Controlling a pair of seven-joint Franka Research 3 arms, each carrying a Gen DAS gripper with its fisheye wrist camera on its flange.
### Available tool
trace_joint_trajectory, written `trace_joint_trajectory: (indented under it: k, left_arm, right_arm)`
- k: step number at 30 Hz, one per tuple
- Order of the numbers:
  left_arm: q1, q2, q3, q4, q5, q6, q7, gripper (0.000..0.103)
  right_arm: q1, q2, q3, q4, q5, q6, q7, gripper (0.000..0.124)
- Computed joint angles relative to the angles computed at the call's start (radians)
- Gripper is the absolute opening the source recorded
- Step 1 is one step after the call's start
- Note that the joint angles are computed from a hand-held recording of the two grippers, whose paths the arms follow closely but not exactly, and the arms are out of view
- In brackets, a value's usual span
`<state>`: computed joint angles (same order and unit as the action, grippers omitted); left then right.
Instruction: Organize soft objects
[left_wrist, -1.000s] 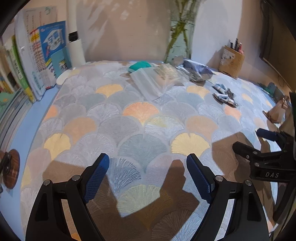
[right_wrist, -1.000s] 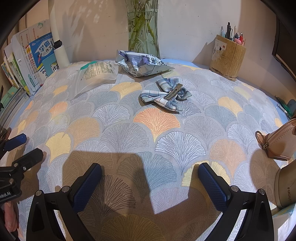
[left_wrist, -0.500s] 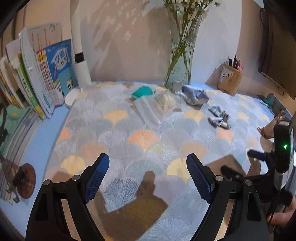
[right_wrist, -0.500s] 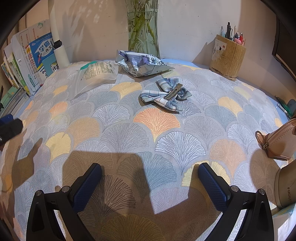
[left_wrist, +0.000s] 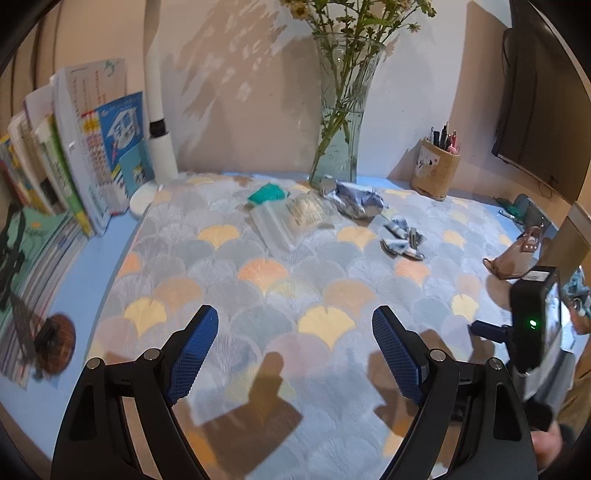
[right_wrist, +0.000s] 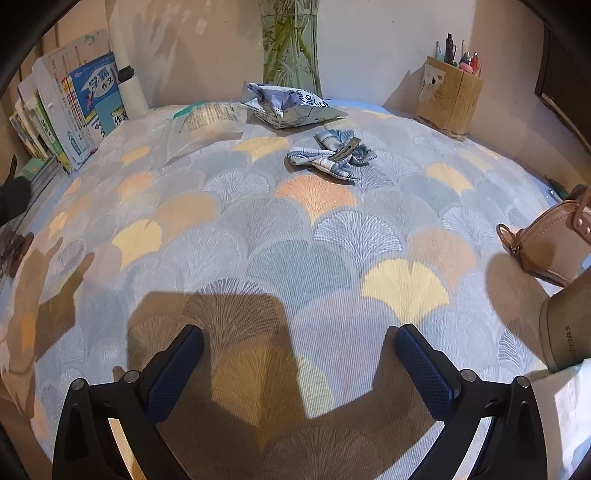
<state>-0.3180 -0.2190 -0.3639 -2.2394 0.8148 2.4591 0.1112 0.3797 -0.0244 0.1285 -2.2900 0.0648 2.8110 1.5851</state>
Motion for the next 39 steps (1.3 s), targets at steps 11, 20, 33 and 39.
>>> trace_joint_trajectory:
  k: [11, 20, 33, 39]
  left_arm:
    - [-0.041, -0.112, -0.063, -0.003, -0.042, -0.092, -0.021, 0.085]
    - [-0.069, -0.152, -0.117, 0.065, -0.033, -0.155, 0.021, 0.085]
    - [-0.093, -0.112, -0.140, 0.131, 0.014, -0.245, 0.038, 0.085]
    - [-0.096, -0.120, -0.093, 0.072, -0.021, -0.200, 0.020, 0.085]
  right_arm:
    - [-0.014, -0.033, 0.010, -0.039, -0.088, 0.014, 0.108, 0.103]
    - [-0.016, -0.035, 0.012, -0.043, -0.106, 0.020, 0.132, 0.103]
    - [-0.016, -0.035, 0.012, -0.045, -0.109, 0.023, 0.133, 0.103]
    - [-0.015, -0.035, 0.011, -0.045, -0.097, 0.023, 0.121, 0.103]
